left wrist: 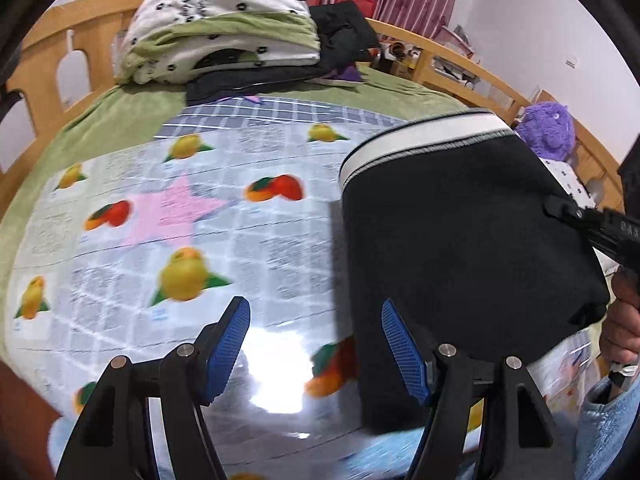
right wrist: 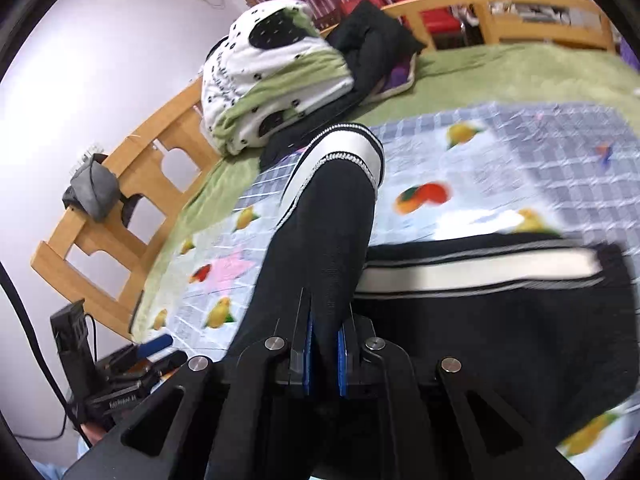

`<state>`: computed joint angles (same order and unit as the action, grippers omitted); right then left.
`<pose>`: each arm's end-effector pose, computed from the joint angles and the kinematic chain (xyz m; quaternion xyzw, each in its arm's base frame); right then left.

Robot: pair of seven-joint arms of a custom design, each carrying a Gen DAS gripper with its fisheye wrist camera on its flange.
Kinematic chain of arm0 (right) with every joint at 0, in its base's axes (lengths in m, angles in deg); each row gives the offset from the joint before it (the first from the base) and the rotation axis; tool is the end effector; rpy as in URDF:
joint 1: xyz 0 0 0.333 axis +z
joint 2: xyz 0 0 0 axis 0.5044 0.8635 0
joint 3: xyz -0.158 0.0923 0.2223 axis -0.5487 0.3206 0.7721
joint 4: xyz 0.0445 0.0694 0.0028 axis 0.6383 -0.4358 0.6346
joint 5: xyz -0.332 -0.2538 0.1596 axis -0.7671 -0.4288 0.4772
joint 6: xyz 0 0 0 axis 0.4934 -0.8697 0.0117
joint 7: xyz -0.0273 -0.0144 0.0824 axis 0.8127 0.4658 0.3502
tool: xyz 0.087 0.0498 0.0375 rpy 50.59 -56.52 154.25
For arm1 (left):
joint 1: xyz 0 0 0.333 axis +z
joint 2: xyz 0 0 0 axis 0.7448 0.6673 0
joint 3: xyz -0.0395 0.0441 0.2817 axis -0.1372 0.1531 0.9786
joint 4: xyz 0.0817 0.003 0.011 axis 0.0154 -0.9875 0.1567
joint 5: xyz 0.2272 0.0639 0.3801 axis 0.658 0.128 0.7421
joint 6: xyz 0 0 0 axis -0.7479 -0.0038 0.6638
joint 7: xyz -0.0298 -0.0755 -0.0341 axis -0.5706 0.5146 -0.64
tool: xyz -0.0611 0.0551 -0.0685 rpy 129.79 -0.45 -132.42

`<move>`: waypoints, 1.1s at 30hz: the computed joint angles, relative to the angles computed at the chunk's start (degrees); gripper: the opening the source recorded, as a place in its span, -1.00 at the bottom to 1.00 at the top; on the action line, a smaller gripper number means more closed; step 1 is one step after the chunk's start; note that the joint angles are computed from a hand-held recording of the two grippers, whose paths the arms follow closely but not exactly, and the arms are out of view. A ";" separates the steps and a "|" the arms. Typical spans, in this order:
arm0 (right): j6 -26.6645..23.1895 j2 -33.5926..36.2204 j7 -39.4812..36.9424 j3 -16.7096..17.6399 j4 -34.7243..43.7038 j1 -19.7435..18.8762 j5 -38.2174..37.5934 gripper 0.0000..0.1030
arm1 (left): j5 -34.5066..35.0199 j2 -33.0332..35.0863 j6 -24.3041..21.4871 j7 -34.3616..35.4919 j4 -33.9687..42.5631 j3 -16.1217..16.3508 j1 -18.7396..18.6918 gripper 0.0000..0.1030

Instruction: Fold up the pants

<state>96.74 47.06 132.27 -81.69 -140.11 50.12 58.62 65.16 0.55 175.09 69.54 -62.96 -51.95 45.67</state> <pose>0.6416 0.2921 0.6171 -0.6506 0.6382 -0.0725 0.4053 0.6036 -0.0550 0.5967 -0.6334 0.6963 -0.3114 0.1301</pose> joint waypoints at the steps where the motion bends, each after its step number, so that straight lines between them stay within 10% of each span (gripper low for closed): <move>1: -1.36 -1.17 -1.22 -0.45 -0.58 -0.61 -0.21 -0.83 | -0.86 0.65 -0.35 -0.02 0.80 -0.20 -0.43 0.29; 12: -5.36 -12.32 1.03 -4.36 -17.30 -8.91 -8.60 -0.82 | -5.24 5.33 -1.22 5.14 4.70 -4.15 -4.28 0.29; 19: 10.39 -20.04 -2.98 -4.89 -32.05 -11.12 3.23 -0.82 | -6.77 4.42 -2.51 7.14 3.31 -4.43 -4.98 0.29; 26: 3.03 -17.82 4.72 -2.34 -28.80 -13.71 -11.00 -0.53 | -9.55 1.89 -3.32 10.54 1.20 -4.09 -6.28 0.29; 33: 9.08 -29.10 4.59 -1.44 -38.53 -11.99 -11.37 -0.52 | -7.42 0.43 -2.59 10.98 -2.62 -4.58 -7.98 0.21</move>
<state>105.82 17.96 136.86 -83.13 -178.64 38.13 47.25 57.74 0.98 172.50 80.52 -65.58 -56.53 37.70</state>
